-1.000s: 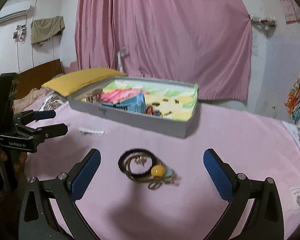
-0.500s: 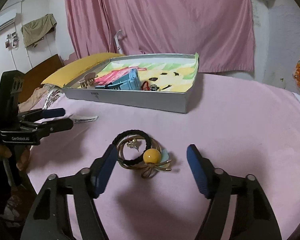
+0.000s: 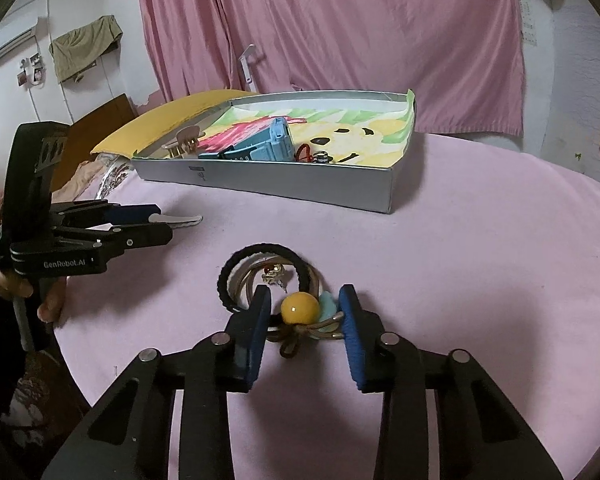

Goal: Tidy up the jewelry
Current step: 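Grasp the white hair clip with the left tool while the right tool grasps the yellow-bead hair tie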

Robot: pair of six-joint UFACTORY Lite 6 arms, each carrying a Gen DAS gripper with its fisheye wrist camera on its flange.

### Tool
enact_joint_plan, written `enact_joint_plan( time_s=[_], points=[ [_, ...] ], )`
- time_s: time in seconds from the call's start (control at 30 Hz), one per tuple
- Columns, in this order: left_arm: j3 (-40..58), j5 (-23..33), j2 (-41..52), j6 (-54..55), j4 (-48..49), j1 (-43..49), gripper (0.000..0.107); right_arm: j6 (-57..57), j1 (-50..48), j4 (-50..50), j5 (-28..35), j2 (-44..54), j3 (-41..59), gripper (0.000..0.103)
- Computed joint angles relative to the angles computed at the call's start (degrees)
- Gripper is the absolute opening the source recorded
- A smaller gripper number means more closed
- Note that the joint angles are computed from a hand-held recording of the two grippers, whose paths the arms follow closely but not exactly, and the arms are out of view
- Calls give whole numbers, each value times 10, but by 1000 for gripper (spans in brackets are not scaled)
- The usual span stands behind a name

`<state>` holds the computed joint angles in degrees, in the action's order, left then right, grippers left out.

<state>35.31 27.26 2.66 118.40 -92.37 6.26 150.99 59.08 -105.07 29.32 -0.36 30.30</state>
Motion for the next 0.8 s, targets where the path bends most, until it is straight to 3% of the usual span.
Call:
enact_joint_plan(
  time_s=[0.3,0.53,0.8],
  points=[
    [-19,-52,-32,13,0,-48,14,-74,12,63,2,-6,5,25],
    [-20,-49,-36,-10,18,-48,12,-108,30,99,31,-16,1,25],
    [-79,30,-102,57,-63,0,12,-142,98,153,153,-26,17,25]
  ],
)
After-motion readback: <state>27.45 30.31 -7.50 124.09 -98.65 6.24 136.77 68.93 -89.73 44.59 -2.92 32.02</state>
